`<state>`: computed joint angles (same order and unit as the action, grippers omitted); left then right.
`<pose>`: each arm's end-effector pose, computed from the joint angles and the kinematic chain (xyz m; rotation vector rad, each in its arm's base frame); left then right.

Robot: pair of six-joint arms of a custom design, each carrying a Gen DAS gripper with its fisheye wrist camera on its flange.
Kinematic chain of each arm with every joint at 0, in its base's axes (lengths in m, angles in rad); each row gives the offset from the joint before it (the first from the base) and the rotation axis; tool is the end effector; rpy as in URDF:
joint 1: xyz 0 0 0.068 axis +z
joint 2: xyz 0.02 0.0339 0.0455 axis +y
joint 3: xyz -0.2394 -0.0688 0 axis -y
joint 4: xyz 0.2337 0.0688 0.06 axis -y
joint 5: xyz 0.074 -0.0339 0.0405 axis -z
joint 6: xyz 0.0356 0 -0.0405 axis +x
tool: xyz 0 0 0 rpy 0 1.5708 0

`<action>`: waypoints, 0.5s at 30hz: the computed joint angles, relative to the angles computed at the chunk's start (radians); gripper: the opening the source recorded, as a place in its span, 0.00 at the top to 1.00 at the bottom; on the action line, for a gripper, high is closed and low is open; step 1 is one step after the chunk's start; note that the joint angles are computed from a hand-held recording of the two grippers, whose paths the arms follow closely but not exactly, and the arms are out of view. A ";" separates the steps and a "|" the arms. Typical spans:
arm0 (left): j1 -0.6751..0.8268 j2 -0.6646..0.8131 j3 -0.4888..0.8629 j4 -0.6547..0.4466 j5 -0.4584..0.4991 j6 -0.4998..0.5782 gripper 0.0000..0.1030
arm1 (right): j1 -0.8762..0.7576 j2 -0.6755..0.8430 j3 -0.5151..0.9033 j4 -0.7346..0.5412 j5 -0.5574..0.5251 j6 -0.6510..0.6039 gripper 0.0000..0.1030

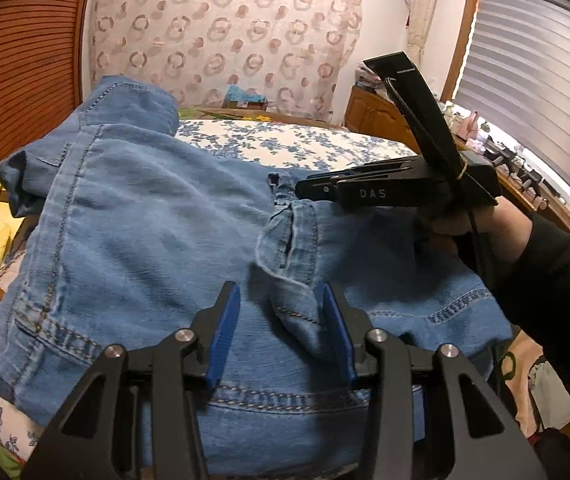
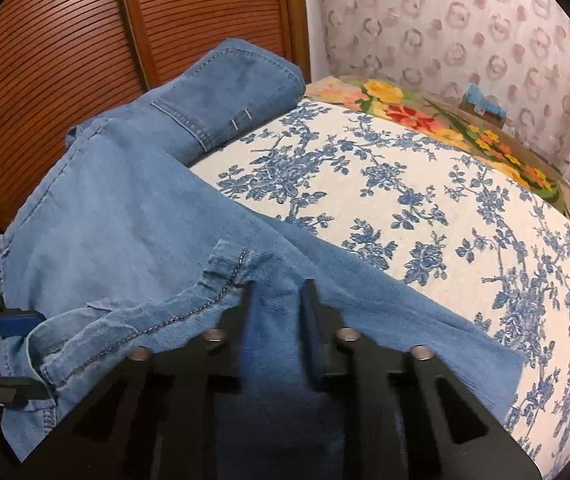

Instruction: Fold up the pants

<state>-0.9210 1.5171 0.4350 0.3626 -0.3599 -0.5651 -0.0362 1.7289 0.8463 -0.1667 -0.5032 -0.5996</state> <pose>0.1616 -0.1919 0.1037 0.2163 2.2542 -0.3899 0.3053 0.0061 0.1163 -0.8490 2.3244 0.3969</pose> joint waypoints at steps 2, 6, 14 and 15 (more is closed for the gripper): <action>0.000 0.008 0.002 0.015 0.006 0.006 0.68 | -0.011 -0.020 -0.019 0.013 -0.017 -0.012 0.96; -0.016 0.034 0.024 0.023 0.006 0.023 0.79 | -0.043 -0.135 -0.093 0.042 -0.064 -0.029 0.97; -0.034 -0.025 0.011 0.020 -0.018 0.041 0.94 | -0.071 -0.362 -0.162 0.020 -0.106 -0.028 0.97; -0.040 -0.048 0.005 0.014 -0.029 0.042 0.94 | -0.068 -0.366 -0.161 0.016 -0.097 -0.026 0.97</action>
<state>-0.9606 1.4689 0.4396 0.3765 -0.3892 -0.5229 -0.1037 1.3631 0.6857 -0.1509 -0.6007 -0.6261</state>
